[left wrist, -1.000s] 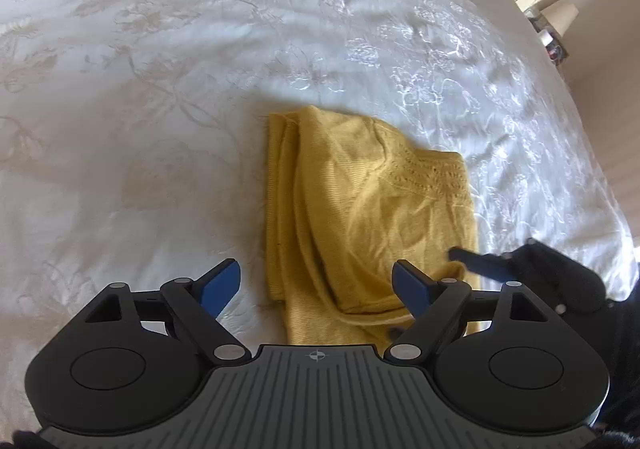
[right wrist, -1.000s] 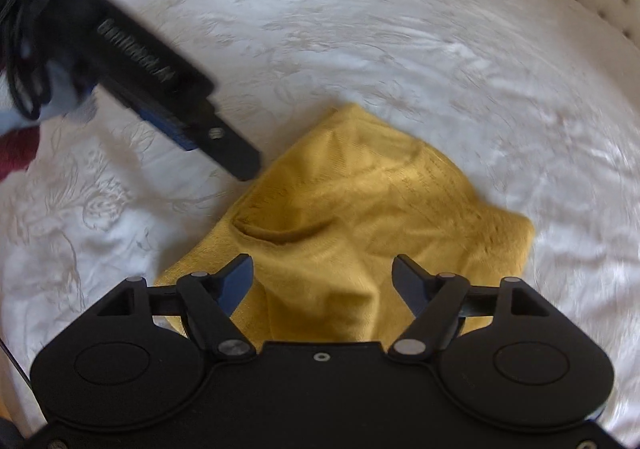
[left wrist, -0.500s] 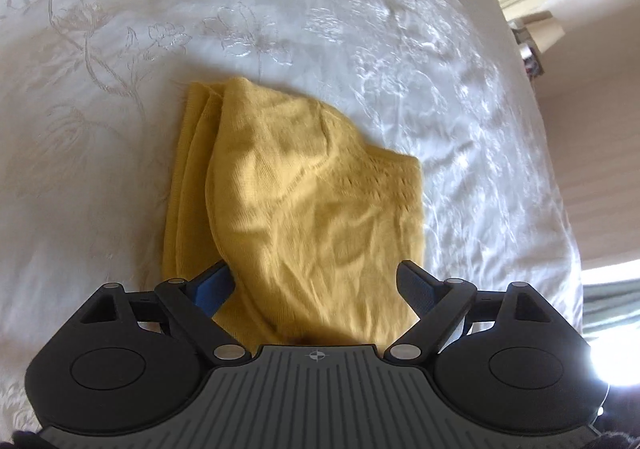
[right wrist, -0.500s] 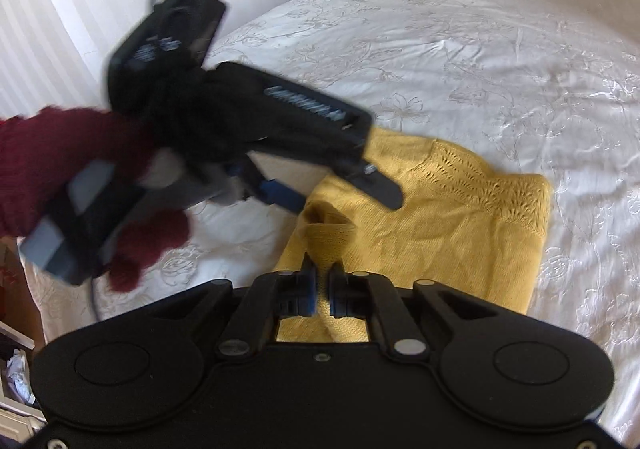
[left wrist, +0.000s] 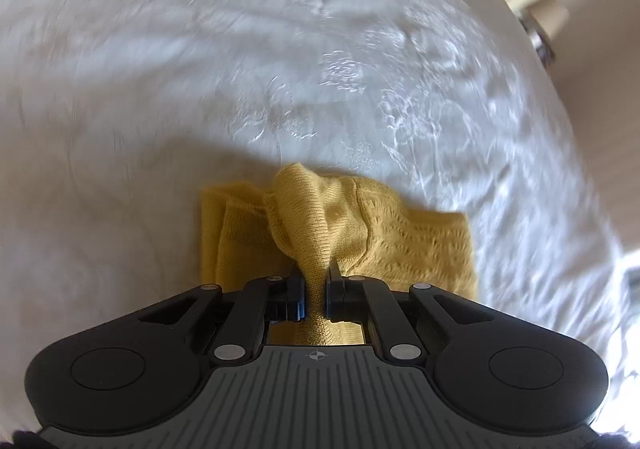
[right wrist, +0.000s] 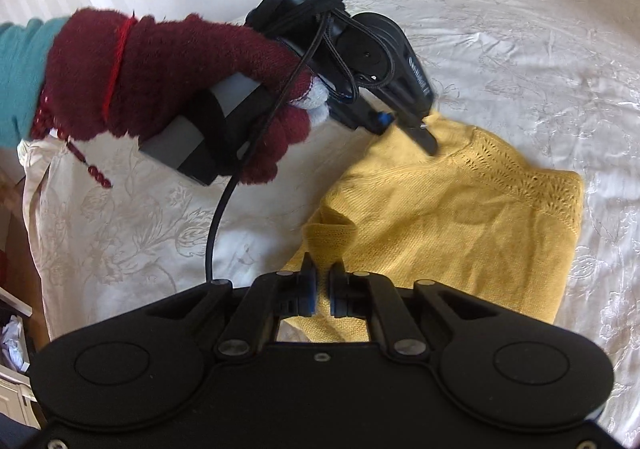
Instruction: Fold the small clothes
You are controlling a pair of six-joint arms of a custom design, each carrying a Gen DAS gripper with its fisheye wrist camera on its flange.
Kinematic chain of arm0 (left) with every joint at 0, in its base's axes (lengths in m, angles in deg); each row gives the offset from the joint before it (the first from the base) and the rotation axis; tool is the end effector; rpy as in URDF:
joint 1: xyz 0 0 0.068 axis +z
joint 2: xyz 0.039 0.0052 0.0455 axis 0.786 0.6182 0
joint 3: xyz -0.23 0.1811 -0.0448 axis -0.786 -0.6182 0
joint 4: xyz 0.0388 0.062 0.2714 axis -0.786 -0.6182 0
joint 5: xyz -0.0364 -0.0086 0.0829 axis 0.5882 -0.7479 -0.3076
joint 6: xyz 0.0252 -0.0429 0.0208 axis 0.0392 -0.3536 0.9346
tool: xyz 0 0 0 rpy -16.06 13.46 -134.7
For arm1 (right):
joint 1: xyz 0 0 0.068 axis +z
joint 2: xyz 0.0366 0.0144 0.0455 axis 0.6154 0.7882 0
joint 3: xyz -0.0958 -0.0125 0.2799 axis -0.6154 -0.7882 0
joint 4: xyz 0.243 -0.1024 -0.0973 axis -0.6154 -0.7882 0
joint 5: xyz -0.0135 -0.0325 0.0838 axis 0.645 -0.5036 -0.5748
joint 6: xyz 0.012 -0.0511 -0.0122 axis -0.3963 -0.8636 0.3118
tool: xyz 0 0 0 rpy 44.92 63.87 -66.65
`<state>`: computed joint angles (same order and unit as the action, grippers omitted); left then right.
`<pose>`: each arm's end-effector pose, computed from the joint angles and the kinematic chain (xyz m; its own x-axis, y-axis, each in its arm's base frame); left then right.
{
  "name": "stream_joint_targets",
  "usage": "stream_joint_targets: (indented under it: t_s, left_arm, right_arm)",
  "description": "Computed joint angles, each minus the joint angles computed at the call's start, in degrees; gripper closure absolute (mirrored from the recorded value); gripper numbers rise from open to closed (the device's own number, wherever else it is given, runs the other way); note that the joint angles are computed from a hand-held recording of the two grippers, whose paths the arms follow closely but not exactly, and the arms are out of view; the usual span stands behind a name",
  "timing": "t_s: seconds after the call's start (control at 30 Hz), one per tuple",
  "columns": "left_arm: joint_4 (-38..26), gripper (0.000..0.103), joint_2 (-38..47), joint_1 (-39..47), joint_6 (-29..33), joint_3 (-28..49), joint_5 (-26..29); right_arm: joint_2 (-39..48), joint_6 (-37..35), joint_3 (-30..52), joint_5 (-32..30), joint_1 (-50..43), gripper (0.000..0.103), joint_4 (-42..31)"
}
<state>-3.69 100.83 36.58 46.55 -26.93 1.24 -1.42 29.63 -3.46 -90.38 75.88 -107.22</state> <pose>0.3016 -0.0899 0.1611 -0.8929 -0.3047 -0.3316 -0.1461 0.8925 -0.4266 0.1955 0.1696 0.1986 -0.5871 -0.5394 -0.6036 -0.7878 0.5523 0.2728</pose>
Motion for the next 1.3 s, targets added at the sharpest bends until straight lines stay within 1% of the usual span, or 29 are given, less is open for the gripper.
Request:
stream_joint_targets:
  t_s: [0.07, 0.13, 0.17, 0.2, 0.23, 0.27, 0.3, 0.33, 0.37, 0.4, 0.47, 0.57, 0.6, 0.63, 0.67, 0.7, 0.73, 0.77, 0.8, 0.83, 0.9, 1.0, 1.07, 1.13, 1.17, 1.3]
  left_arm:
    - [-1.7, 0.095, -0.8, 0.1, 4.5, 0.5, 0.5]
    - [-3.3, 0.095, -1.1, 0.4, 7.1, 0.8, 0.4]
    - [-3.5, 0.094, -1.0, 0.6, 7.5, 0.6, 0.3]
    - [-3.7, 0.094, -0.4, 1.0, 7.8, 0.5, 0.2]
    - [-3.8, 0.090, 0.2, 1.1, 7.5, 0.3, -0.4]
    - [-3.6, 0.089, 0.6, 1.3, 6.7, 0.0, -1.3]
    - [-2.5, 0.086, 0.7, 1.6, 5.7, -0.9, -1.6]
    - [-1.2, 0.080, 0.6, 2.1, 4.9, -2.0, -1.1]
    - [-0.1, 0.079, 0.4, 2.6, 4.2, -3.0, -0.9]
    - [1.1, 0.077, 0.1, 3.2, 3.9, -4.0, -0.2]
    - [2.9, 0.075, -0.2, 4.0, 3.9, -5.3, 0.5]
    - [4.6, 0.070, -0.9, 4.0, 4.4, -6.5, 0.0]
    - [4.8, 0.064, -1.5, 3.5, 4.5, -6.7, -1.0]
    - [5.0, 0.055, -2.0, 2.7, 4.6, -6.8, -2.3]
    - [4.6, 0.041, -2.7, 1.6, 4.7, -6.8, -4.6]
    - [2.5, 0.000, -3.2, -0.2, 5.0, -5.9, -9.9]
    - [1.6, 0.000, -3.8, -1.6, 5.5, -5.8, -14.3]
    - [1.5, 0.000, -4.5, -1.9, 6.1, -6.3, -16.5]
    - [1.2, 0.000, -5.1, -1.4, 6.1, -6.6, -17.1]
    - [0.6, 0.000, -5.7, -0.5, 5.5, -6.8, -16.5]
    - [0.6, 0.000, -8.2, 1.4, 4.4, -8.3, -14.7]
    - [-0.5, 0.000, -13.0, 1.9, 3.8, -10.2, -13.9]
    - [-1.6, 0.000, -16.0, 1.8, 2.7, -11.4, -11.6]
    - [-2.0, 0.000, -18.4, 0.9, 0.3, -12.9, -9.3]
    - [-2.0, 0.000, -19.4, 0.0, -1.4, -13.9, -8.3]
    - [-0.9, 0.000, -22.0, -5.3, -8.0, -17.4, -6.7]
  right_arm:
    - [0.9, -0.3, 0.5, 1.0, 1.8, 0.091, -0.1]
    - [3.0, -1.3, 1.0, 3.8, 4.5, 0.091, 0.0]
    - [4.5, -2.0, 1.2, 5.4, 6.0, 0.089, 0.2]
    - [6.5, -3.1, 1.4, 7.7, 7.8, 0.084, 0.2]
    - [8.3, -4.1, 1.3, 9.7, 9.5, 0.081, 0.5]
    - [9.7, -5.1, 1.0, 11.1, 11.0, 0.080, 1.0]
    - [10.3, -5.9, 0.6, 11.7, 12.0, 0.078, 1.4]
    - [10.0, -6.7, -0.1, 11.5, 12.6, 0.075, 1.8]
    - [8.9, -7.5, -0.8, 9.7, 12.4, 0.062, 1.9]
    - [7.8, -8.1, -1.2, 6.9, 11.4, 0.053, 1.5]
    - [4.9, -9.2, -2.4, 2.2, 9.6, 0.050, 0.6]
    - [0.7, -10.9, -3.5, 0.1, 7.6, 0.051, -1.8]
    - [-0.7, -10.7, -3.9, -1.1, 6.1, 0.050, -2.6]
    - [-1.6, -10.2, -3.9, -2.4, 4.3, 0.047, -3.3]
    - [-2.7, -9.6, -4.1, -3.6, 2.3, 0.039, -3.9]
    - [-3.7, -9.2, -4.3, -4.6, 0.2, 0.031, -4.5]
    - [-4.6, -8.6, -3.9, -5.4, -2.0, 0.029, -5.2]
    - [-5.1, -7.8, -3.6, -5.4, -3.5, 0.029, -5.5]
    - [-5.5, -7.1, -3.2, -5.1, -4.9, 0.028, -5.5]
    - [-4.9, -5.6, -2.7, -4.2, -6.0, 0.028, -4.4]
    - [-4.3, -3.8, -2.1, -3.4, -8.9, 0.022, -3.6]
    - [-1.6, -1.2, -0.8, -2.9, -13.1, 0.019, -2.0]
    - [1.5, 0.2, 0.5, -2.9, -15.8, 0.019, -1.0]
    - [4.8, 0.8, 2.7, -4.5, -19.1, 0.016, -1.8]
    - [6.4, 1.4, 3.4, -5.0, -20.4, 0.013, -1.7]
    - [12.0, 2.6, 6.3, -6.1, -24.2, 0.011, -1.0]
